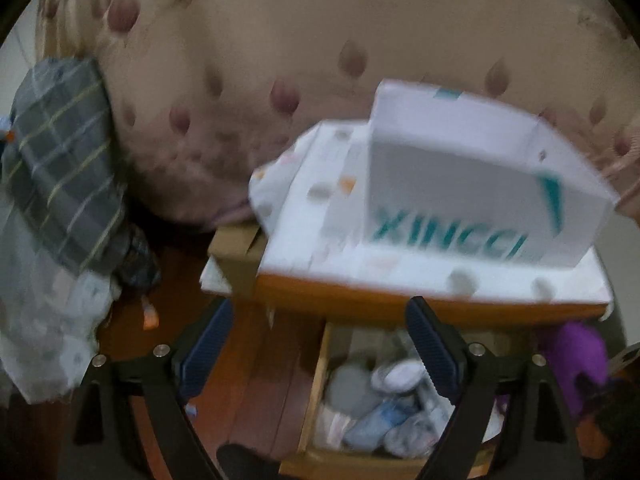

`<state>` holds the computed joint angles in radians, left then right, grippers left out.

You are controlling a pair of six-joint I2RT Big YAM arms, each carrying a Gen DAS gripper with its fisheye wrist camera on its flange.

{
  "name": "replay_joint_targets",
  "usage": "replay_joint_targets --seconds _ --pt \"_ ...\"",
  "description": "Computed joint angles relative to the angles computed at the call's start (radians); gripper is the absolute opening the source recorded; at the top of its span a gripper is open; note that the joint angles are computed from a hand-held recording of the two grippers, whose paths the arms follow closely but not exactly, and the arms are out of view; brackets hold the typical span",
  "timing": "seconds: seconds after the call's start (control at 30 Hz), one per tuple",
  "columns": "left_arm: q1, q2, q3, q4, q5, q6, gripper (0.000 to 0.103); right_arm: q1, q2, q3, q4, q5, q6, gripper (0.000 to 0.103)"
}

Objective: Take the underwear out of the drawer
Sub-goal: 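Withdraw the left gripper from the box back over the drawer, then carry the purple underwear into the shoe box and open the right gripper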

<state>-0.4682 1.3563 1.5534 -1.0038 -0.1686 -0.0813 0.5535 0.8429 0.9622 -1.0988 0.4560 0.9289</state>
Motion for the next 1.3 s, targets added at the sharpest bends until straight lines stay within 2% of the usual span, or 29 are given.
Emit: replay_joint_targets --seconds 0.23,0.3,0.37,0.5,0.6,0.7,0.83,1.0,1.17,1.3 --pt "0.058 -0.002 -0.148 0.070 0.015 -0.159 0.086 0.052 0.011 0.110 -0.113 0.049 -0.006 0.035" --pt "0.063 -0.016 -0.190 0.105 0.007 -0.180 0.086 0.062 0.014 0.146 -0.141 0.054 -0.004 0.035" --pt "0.060 -0.016 -0.206 0.114 -0.010 -0.176 0.086 0.078 0.029 0.197 -0.181 0.074 -0.013 0.035" --pt "0.048 -0.026 -0.232 0.154 -0.069 -0.120 0.086 0.101 0.061 0.320 -0.233 0.128 -0.047 0.035" --pt "0.055 -0.032 -0.239 0.158 -0.051 -0.124 0.086 0.106 0.099 0.436 -0.254 0.171 -0.104 0.035" --pt "0.058 -0.035 -0.240 0.161 -0.040 -0.128 0.086 0.102 0.155 0.577 -0.259 0.226 -0.198 0.035" --pt "0.064 -0.037 -0.241 0.165 -0.036 -0.125 0.086 0.061 0.243 0.756 -0.224 0.261 -0.347 0.035" --pt "0.074 -0.027 -0.228 0.150 -0.013 -0.140 0.086 -0.042 0.380 0.955 -0.144 0.262 -0.517 0.035" --pt "0.099 -0.016 -0.215 0.140 0.013 -0.168 0.086 -0.124 0.498 1.057 -0.114 0.236 -0.579 0.035" --pt "0.112 -0.011 -0.210 0.131 0.024 -0.181 0.086 -0.213 0.596 1.082 -0.173 0.160 -0.555 0.035"
